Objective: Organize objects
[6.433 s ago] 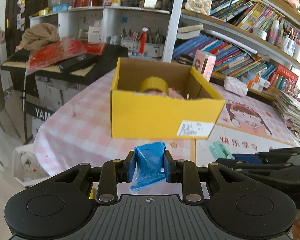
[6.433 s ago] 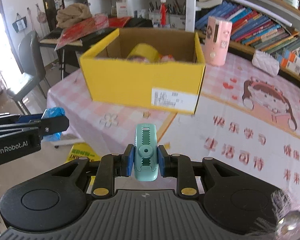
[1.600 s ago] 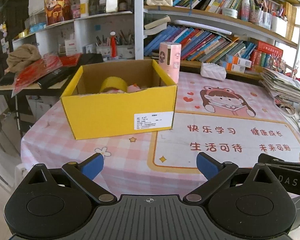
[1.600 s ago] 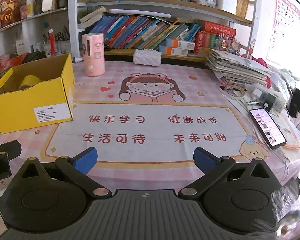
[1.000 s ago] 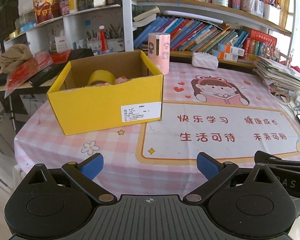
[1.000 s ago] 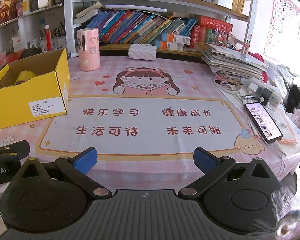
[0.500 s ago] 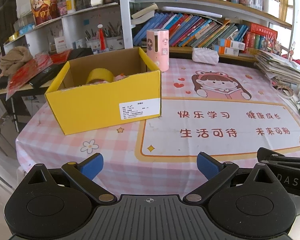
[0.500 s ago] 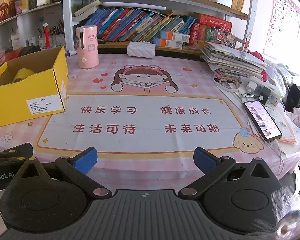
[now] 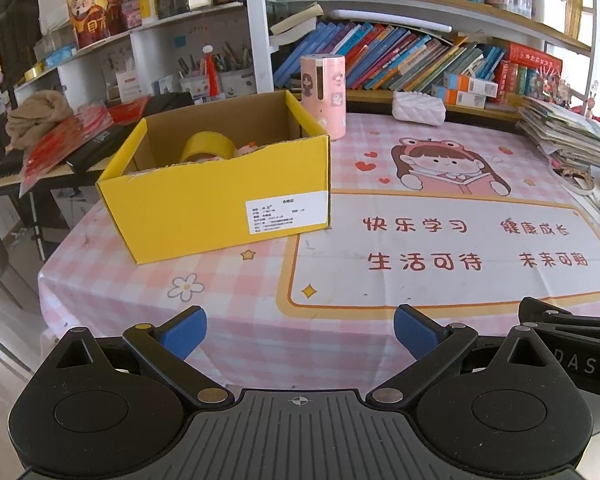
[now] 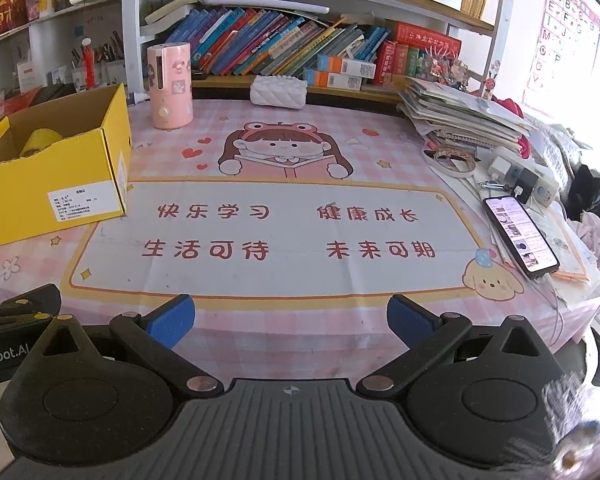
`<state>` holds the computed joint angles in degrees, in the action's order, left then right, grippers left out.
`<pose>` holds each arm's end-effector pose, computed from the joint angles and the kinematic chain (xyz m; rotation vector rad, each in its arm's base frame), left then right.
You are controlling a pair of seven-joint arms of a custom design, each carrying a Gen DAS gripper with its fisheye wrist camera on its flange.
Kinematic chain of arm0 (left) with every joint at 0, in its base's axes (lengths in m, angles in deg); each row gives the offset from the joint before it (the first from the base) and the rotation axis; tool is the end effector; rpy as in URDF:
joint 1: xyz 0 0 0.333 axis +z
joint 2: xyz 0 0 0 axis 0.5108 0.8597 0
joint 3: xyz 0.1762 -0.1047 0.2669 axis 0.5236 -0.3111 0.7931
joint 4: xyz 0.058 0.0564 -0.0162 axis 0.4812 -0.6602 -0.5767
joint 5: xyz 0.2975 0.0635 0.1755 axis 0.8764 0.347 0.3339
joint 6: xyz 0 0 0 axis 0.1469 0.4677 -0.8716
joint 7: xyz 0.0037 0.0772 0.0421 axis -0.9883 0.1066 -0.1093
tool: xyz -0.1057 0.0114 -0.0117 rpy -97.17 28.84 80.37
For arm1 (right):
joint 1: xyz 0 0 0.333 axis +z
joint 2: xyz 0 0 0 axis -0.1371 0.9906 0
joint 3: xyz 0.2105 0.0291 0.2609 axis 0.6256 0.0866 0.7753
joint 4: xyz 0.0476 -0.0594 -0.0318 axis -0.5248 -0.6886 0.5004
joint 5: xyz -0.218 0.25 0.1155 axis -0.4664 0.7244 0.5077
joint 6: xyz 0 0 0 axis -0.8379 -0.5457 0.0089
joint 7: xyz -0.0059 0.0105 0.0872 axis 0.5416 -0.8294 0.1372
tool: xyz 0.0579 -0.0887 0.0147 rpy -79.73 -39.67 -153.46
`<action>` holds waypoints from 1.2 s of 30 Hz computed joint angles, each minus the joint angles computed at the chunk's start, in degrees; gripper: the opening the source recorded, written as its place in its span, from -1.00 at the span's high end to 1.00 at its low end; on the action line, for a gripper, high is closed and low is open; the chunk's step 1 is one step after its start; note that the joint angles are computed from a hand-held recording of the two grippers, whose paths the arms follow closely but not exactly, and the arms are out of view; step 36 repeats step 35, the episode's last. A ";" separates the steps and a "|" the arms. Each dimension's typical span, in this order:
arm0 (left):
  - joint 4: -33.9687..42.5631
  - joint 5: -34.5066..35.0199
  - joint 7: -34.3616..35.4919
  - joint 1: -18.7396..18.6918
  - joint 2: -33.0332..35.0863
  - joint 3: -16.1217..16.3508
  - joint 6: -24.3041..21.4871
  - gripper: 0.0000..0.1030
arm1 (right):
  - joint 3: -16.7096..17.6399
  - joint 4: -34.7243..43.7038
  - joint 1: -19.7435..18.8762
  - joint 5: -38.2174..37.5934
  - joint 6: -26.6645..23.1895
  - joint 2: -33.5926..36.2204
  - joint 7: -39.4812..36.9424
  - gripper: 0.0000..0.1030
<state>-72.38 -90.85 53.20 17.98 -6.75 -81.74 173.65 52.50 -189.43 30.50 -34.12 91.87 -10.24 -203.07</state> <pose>0.5647 -0.1919 0.2993 -1.3792 2.0687 -0.8655 0.4922 0.3614 0.2830 -1.3371 2.2100 -1.0514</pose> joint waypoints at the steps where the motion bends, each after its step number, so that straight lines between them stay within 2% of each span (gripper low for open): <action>1: 0.03 -0.09 0.00 -0.10 0.00 0.10 -0.09 -0.96 | 0.01 0.05 0.02 0.03 -0.04 0.03 -0.02 -1.00; 20: 0.07 -1.22 0.31 -1.11 -0.20 0.91 -0.64 -0.96 | 0.10 0.09 0.24 0.99 -0.99 0.06 -0.60 -1.00; 36: -0.01 -0.14 -0.70 0.27 -0.16 -0.10 -0.37 -0.96 | 0.17 0.11 0.23 1.16 -1.12 -0.01 -0.96 -1.00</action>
